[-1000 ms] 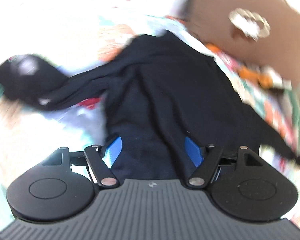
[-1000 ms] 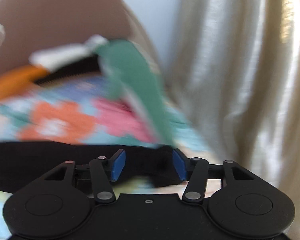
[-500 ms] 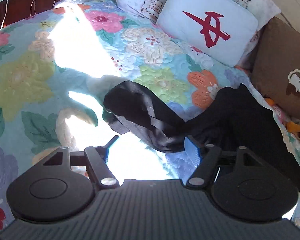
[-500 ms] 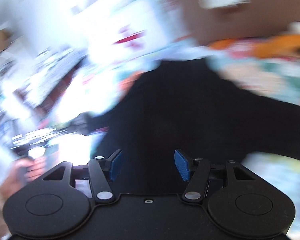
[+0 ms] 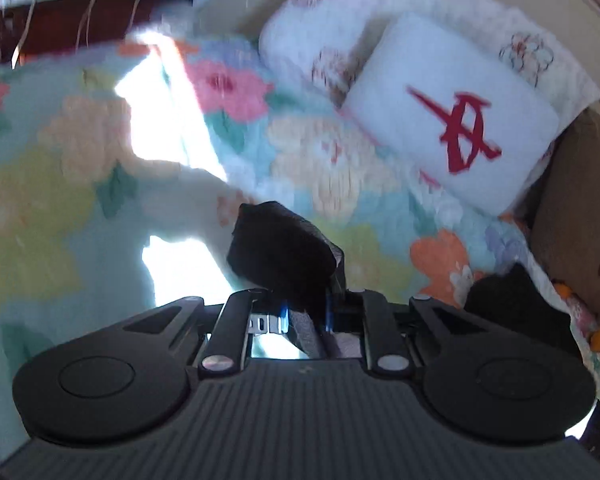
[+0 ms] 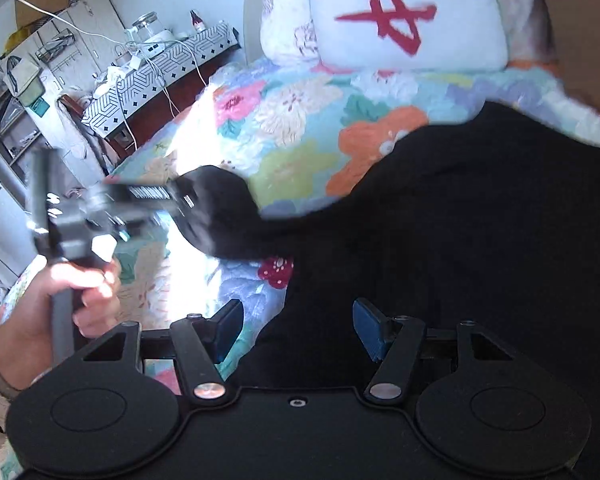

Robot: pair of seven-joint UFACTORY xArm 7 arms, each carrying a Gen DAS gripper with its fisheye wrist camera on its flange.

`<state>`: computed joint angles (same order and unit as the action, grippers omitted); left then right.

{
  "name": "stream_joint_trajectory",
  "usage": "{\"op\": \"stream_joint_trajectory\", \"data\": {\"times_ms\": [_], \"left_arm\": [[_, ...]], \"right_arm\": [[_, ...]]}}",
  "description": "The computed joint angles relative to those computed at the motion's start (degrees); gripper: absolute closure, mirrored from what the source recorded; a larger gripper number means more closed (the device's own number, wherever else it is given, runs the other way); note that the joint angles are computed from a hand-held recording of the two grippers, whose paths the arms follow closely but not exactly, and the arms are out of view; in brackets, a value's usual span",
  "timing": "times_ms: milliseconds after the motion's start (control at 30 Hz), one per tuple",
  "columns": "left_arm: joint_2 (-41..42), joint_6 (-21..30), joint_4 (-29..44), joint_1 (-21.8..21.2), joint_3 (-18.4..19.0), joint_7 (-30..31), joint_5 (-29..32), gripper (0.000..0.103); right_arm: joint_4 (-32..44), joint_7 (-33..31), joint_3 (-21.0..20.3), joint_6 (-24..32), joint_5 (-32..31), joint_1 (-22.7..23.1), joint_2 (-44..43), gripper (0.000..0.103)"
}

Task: Fold clothes

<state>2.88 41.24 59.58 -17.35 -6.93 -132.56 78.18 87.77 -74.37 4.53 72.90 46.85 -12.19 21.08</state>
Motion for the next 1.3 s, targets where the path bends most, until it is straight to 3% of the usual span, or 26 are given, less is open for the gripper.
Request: {"op": "stream_joint_trajectory", "data": {"times_ms": [67,133,200,333,433,500,567,600,667,800,900,967,1000,1033,1067,1133,1200,1233,1300], "left_arm": [[-3.1,9.2,-1.2,-1.6,-1.3,0.1,4.4,0.088],[-5.2,12.9,-1.9,-0.9,-2.5,2.1,5.0,0.088],[-5.6,11.4,-2.1,0.0,-1.6,4.4,3.9,0.085],[-0.9,5.9,-0.6,3.2,0.7,8.8,-6.5,0.064],[1.1,3.2,-2.4,4.3,2.1,5.9,-11.2,0.056],[0.0,2.5,-4.9,3.9,2.4,-0.2,-8.2,0.052],[-1.4,5.7,-6.0,3.2,1.5,-2.7,-7.0,0.037],[-2.2,8.1,-6.2,2.8,1.0,-2.9,-7.2,0.036],[-3.7,10.6,-7.3,2.8,0.4,-5.0,-5.7,0.035],[-5.6,7.5,-8.5,4.5,0.5,-7.7,-1.4,0.038],[-2.5,-1.7,-6.2,6.6,1.9,-2.2,-1.8,0.034],[0.8,-3.9,-3.6,7.8,1.7,2.7,-5.3,0.039],[1.7,-1.8,-2.5,6.3,2.3,4.0,-5.5,0.047],[2.6,0.9,-1.2,5.3,2.1,5.1,-5.6,0.076],[2.9,2.8,-0.4,4.1,1.8,6.0,-4.2,0.082],[3.8,10.8,2.4,0.1,0.1,9.8,0.3,0.084],[5.2,13.5,6.0,-4.7,0.4,17.7,1.6,0.083],[5.9,11.2,7.4,-3.6,-1.6,20.6,1.2,0.079],[7.7,1.7,9.6,-3.5,-0.9,27.1,-2.9,0.074]], "right_arm": [[-0.4,1.2,-0.1,-1.1,-1.2,0.8,0.9,0.037],[-1.0,1.2,0.0,-1.6,-2.1,0.9,1.6,0.037],[-2.2,-0.2,0.3,-2.1,-1.4,0.4,1.5,0.037],[-3.6,-0.6,0.4,-2.8,0.4,-0.2,1.2,0.037],[-4.1,0.2,0.2,-3.4,0.0,0.2,0.4,0.037],[-4.6,0.4,0.0,-3.3,-0.6,0.2,-0.3,0.037],[-4.7,0.1,-0.3,-2.8,-1.2,0.0,-0.6,0.037],[-4.7,-0.1,-0.5,-2.5,-1.4,-0.1,-0.7,0.037],[-4.9,-0.7,-0.7,-2.3,-1.4,-0.4,-0.8,0.037],[-6.8,-2.2,-0.8,-3.9,-0.6,-0.3,-1.9,0.036],[-8.9,-4.5,-0.9,-6.2,-0.6,0.2,-3.4,0.035],[-9.9,-5.8,-1.0,-7.2,-0.7,0.5,-4.1,0.034],[-10.1,-6.2,-1.1,-7.3,-0.6,0.6,-4.2,0.033],[-10.3,-6.7,-1.2,-7.4,-0.5,0.6,-4.4,0.033],[-10.5,-7.2,-1.3,-7.5,-0.4,0.6,-4.5,0.033],[-10.9,-7.7,-1.5,-7.3,-0.1,0.5,-4.8,0.033],[-11.0,-7.7,-1.6,-7.1,-0.1,0.7,-5.0,0.033],[-10.9,-7.4,-1.5,-7.3,0.0,1.0,-4.9,0.033],[-11.1,-7.7,-1.4,-7.6,0.3,1.3,-4.9,0.032]]}}
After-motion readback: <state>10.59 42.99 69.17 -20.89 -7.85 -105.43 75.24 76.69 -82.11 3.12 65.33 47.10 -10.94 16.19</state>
